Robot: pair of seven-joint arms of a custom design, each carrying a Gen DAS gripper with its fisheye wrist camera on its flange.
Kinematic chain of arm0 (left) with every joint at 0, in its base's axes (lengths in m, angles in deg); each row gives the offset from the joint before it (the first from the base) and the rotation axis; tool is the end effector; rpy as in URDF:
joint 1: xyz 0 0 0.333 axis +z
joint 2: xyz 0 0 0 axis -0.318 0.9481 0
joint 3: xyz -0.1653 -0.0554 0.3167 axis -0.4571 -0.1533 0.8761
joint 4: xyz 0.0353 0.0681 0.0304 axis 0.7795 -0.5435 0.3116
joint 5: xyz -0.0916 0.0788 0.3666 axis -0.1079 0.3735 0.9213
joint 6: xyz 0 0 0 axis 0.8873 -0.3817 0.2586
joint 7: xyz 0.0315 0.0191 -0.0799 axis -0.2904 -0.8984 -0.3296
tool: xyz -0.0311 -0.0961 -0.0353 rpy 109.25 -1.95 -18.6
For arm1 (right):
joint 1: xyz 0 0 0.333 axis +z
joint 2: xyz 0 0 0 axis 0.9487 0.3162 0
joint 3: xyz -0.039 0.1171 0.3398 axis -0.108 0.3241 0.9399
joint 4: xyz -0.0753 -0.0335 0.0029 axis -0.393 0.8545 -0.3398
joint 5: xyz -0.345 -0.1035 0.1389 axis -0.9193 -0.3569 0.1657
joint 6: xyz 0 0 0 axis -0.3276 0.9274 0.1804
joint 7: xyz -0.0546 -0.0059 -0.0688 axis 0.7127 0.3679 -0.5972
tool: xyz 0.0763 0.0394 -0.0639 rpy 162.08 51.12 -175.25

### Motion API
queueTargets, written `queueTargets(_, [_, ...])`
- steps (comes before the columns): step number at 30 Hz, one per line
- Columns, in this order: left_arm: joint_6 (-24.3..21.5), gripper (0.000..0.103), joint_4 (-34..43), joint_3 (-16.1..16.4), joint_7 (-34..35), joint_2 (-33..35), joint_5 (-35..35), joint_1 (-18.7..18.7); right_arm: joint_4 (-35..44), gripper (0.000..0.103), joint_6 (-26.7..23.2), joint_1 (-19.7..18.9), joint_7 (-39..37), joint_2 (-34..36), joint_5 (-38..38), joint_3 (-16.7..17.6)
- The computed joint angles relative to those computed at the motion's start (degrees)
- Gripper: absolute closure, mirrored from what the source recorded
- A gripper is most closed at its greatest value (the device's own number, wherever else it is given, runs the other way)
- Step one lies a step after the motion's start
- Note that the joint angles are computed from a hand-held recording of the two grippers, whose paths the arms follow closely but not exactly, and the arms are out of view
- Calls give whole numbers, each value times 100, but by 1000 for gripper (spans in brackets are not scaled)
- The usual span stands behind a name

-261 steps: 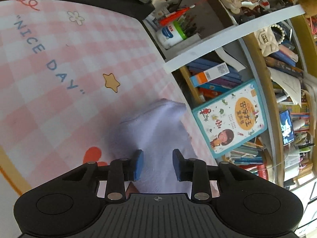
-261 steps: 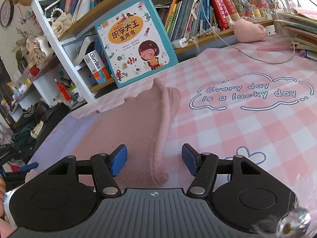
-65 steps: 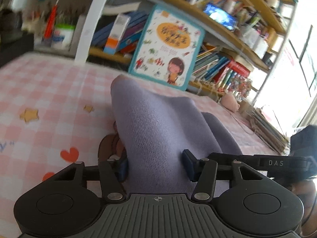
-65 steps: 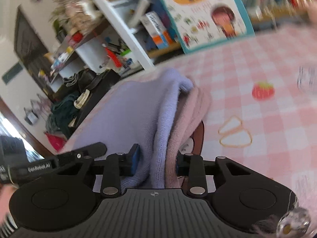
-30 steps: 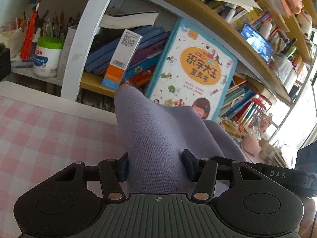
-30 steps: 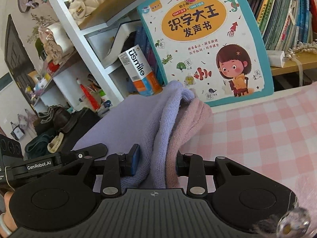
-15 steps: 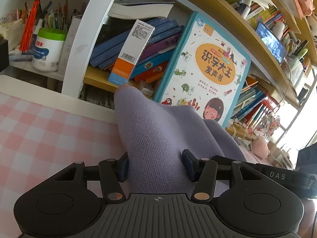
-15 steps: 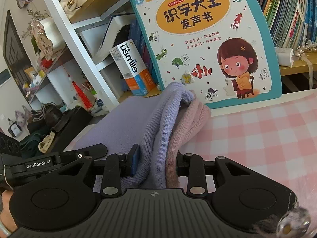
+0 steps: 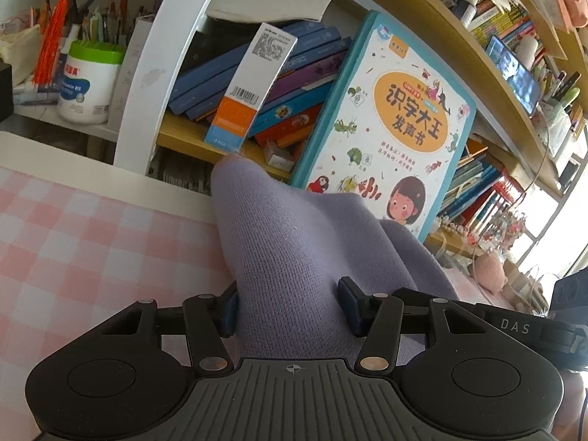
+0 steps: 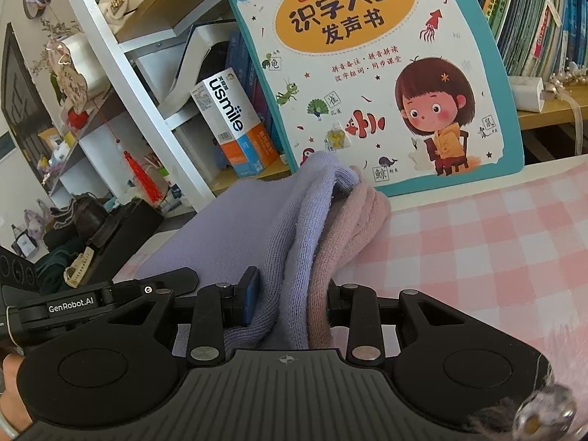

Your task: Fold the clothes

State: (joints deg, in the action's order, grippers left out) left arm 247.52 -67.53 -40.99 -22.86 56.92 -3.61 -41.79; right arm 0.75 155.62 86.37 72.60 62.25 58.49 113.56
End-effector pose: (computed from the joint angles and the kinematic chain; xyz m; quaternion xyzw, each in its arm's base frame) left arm 0.6445 -0.3017 0.4465 -0.6264 0.5833 -0.4956 0.1475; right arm 0.6781 0.4096 0.4503 -0.6637 0.5251 -0.0587 0.5294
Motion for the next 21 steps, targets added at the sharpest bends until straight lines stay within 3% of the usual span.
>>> queueTargets(2, [-43,48,-4,-24,-6,-3,6,21,-9,72,-4,-32,-9,17,0,39])
queueTargets(4, [-98,40,-21,217,0,-12,-89,-197,-46,66,-26,-17,26,-6,22,5])
queueTargets(5, [-67,37,-61,599,29,-20,-242,-544,-89,62,3,18,62,-35,43,-47])
queueTargets(7, [29,25,-159,1535,191,5,-695,-1408,-214,42,195,-32,71,-65,59,45])
queueTargets(9, [67,21,-263,2407,443,46,-1246,-2237,-415,39,433,-286,13,-85,-29,409])
queueTargets(10, [114,21,-332,2725,567,51,-1469,-2551,-551,38,543,-315,50,-165,-91,430])
queueTargets(13, [470,19,-632,3436,981,17,-2054,-3324,-1017,35,956,-402,175,-427,-308,485])
queueTargets(16, [953,12,-942,3916,1496,-3,-2623,-3973,-1567,33,1469,-557,339,-702,-553,617])
queueTargets(19, [1257,10,-1146,4135,2049,-51,-3045,-4409,-2100,31,1914,-795,614,-944,-818,830])
queueTargets(21, [1349,9,-1243,4232,2431,-91,-3317,-4657,-2396,31,2139,-759,764,-1152,-851,746])
